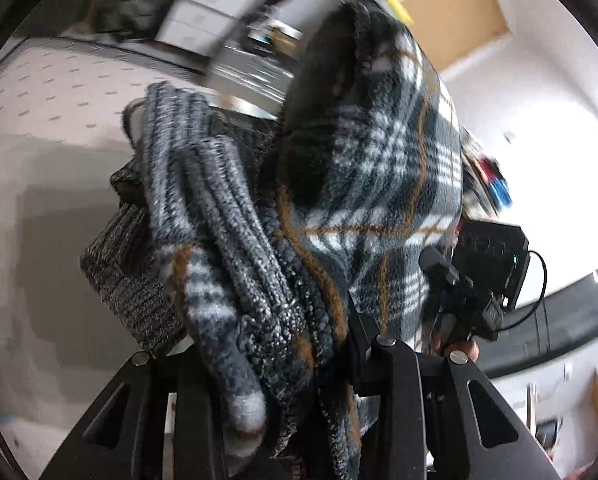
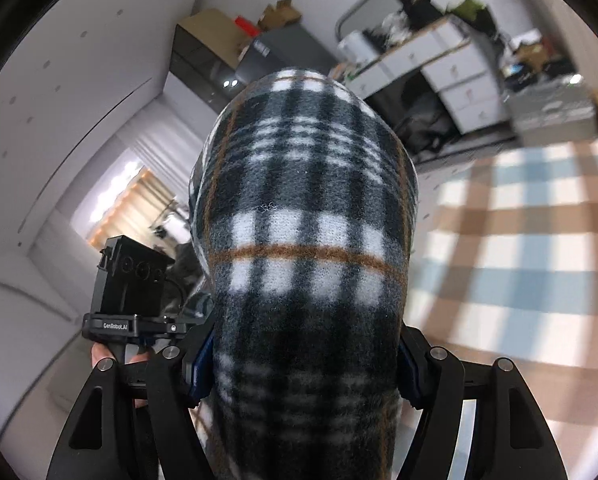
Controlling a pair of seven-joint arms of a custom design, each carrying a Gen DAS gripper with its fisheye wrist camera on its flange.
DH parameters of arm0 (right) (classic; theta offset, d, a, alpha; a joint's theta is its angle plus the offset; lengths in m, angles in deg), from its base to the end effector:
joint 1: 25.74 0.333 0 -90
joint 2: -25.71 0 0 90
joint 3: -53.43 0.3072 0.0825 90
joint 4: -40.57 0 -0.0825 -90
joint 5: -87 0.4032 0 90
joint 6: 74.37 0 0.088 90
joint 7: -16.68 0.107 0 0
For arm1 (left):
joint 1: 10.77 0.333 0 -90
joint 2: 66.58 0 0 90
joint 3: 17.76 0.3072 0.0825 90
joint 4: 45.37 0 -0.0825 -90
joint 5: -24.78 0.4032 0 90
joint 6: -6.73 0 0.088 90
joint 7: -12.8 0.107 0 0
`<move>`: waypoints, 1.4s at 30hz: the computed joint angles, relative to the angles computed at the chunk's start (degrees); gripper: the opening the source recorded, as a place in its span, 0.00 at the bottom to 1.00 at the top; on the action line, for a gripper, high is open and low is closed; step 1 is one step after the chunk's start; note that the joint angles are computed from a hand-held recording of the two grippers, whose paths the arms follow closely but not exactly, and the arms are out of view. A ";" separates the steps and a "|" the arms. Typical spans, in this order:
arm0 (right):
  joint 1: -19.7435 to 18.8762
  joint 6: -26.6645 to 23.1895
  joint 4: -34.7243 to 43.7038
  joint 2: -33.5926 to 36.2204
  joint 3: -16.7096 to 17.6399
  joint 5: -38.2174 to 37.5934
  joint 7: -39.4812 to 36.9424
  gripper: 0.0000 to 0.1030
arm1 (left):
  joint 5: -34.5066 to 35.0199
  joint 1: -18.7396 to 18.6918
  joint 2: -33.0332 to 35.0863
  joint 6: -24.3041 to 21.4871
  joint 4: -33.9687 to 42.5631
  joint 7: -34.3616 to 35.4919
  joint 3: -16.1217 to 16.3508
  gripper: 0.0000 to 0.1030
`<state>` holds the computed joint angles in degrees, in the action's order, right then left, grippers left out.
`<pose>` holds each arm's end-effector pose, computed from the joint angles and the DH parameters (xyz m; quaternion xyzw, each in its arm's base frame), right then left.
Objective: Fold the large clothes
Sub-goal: 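Lower the folded shirt onto the grey bench with both tools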
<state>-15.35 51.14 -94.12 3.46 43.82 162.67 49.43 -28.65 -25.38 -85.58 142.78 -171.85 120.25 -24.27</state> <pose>0.4846 0.0362 0.5111 -0.6580 0.4968 0.0900 0.5587 0.4779 -0.1995 0.5587 0.5907 -0.6834 0.4140 0.1125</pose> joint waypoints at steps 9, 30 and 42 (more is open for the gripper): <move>7.93 14.48 9.52 20.81 12.23 5.30 10.57 0.70 | 2.88 16.19 6.11 -3.21 -5.43 -0.09 1.66 0.28; 13.03 29.45 7.98 12.77 14.53 -47.03 21.32 0.78 | -9.46 4.27 -13.79 19.17 -27.85 18.25 5.52 0.31; 15.68 17.90 32.30 34.04 17.01 -71.69 34.62 0.31 | -21.92 3.53 5.10 25.01 -20.27 31.41 6.30 0.31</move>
<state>0.33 69.03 -61.82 37.50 60.83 90.98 84.04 -50.57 -21.85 -80.48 167.79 -192.12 151.67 -17.97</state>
